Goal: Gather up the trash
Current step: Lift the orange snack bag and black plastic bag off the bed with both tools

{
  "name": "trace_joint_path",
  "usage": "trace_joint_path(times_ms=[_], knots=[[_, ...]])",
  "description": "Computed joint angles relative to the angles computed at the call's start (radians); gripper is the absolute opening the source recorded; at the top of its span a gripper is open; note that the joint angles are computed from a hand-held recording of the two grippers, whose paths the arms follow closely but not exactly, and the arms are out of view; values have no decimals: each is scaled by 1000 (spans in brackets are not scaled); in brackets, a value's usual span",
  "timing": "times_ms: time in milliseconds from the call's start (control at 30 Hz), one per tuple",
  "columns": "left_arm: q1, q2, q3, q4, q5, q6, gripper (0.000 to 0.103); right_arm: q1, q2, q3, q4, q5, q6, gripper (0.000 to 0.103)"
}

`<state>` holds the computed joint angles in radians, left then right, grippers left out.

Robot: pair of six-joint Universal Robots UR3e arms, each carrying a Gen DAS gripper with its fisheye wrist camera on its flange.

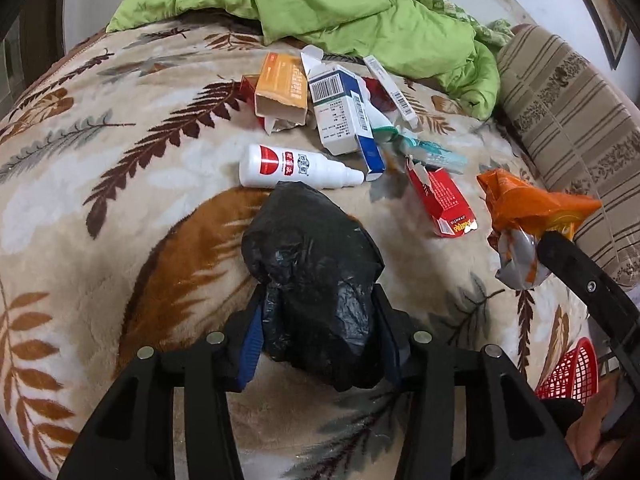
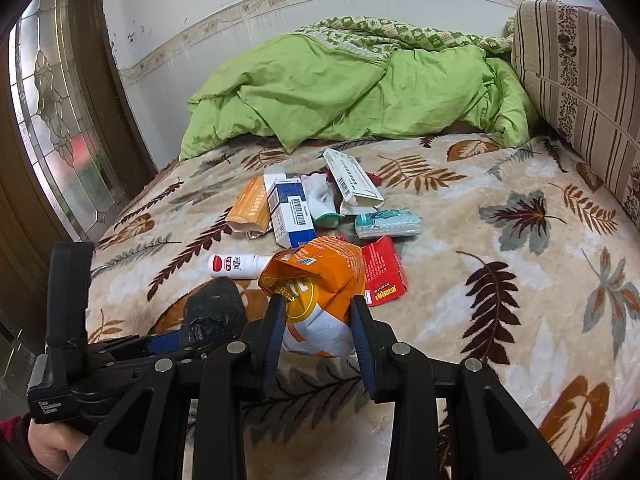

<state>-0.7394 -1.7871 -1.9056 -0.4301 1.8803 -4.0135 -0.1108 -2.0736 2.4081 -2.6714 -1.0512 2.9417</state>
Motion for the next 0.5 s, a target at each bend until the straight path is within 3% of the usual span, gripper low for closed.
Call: trace_joint_path(times_ms=[100,500], knots=[[-24,-2,9,-4,50,-5,40,1,4,-2,-1,-1,-2,35],[-142,-26,104,-54,313,6,40,10,14,0,-20,-4,11,35]])
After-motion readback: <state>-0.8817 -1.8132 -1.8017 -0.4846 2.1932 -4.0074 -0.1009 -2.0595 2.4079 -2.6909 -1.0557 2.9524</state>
